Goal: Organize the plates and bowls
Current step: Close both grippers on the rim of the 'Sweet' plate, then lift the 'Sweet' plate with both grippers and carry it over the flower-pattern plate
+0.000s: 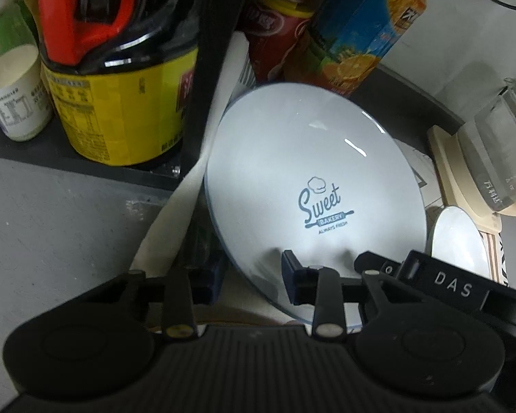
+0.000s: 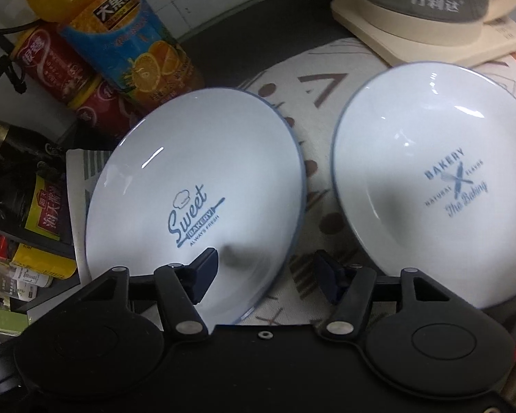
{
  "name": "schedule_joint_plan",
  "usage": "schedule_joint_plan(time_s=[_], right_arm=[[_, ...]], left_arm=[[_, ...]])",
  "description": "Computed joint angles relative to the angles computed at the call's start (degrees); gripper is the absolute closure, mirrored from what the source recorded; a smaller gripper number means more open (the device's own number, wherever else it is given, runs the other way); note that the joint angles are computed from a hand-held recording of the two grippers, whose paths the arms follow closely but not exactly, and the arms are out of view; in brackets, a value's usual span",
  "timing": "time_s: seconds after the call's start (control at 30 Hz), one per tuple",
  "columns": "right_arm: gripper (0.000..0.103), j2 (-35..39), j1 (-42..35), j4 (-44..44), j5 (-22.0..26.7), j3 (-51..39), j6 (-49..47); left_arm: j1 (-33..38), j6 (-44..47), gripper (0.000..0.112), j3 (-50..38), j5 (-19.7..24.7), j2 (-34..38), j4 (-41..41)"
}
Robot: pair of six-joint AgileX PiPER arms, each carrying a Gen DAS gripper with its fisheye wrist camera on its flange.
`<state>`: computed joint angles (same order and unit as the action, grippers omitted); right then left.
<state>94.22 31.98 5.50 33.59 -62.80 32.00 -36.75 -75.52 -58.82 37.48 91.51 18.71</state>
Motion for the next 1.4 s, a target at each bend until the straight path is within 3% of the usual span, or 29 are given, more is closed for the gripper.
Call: schedule_joint_plan(time_s=[0.07, 0.17, 0.23, 0.3, 0.37, 0.53, 0.67, 1.07, 1.4], right_arm=[[0.046, 0.35, 0.01, 0.11, -0.77, -0.10, -0.95], [0.066, 1.38, 1.26, -5.25, 1.14, -1.83, 2.40], [0.079, 1.52, 0.44, -3.54, 1.03, -1.80, 1.08], [0.082, 1.22, -0.58, -2.06, 0.63, -1.27, -0.20], [0.083, 0.20, -1.09, -0.68, -0.17, -0.27, -2.64], [0.086, -5.01, 2.68, -11.30, -2.41, 2.11, 2.04], [0.086, -7.47, 1.77, -9.49, -2.48, 3.39, 1.30], [0.086, -17.58, 9.00, -23.88, -0.99, 9.52, 18.45], [0.086, -24.73, 17.71, -35.20, 3.89, 13.60, 33.71]], left_arm=[[0.04, -0.69, 0.081, 0.03, -0.49, 0.46, 0.52], [0.11, -0.87, 0.086, 0.02, -1.11, 0.87, 1.27], [0.11, -0.89, 0.089, -0.04, -0.78, 0.88, 1.52], [0.31, -0.70, 0.091, 0.49, -1.32, 0.38, 1.28], [0.22, -1.46, 0.092, 1.46, -1.80, -0.80, 2.02], [-1.95, -3.51, 0.092, 1.39, 0.31, -3.66, 6.90], [-2.59, -2.71, 0.092, 2.16, 0.48, -5.43, 5.52], [-9.98, -9.81, 0.092, 4.87, 4.96, -12.75, 9.96], [-19.05, -16.25, 0.092, 7.24, 11.56, -19.65, 14.52]])
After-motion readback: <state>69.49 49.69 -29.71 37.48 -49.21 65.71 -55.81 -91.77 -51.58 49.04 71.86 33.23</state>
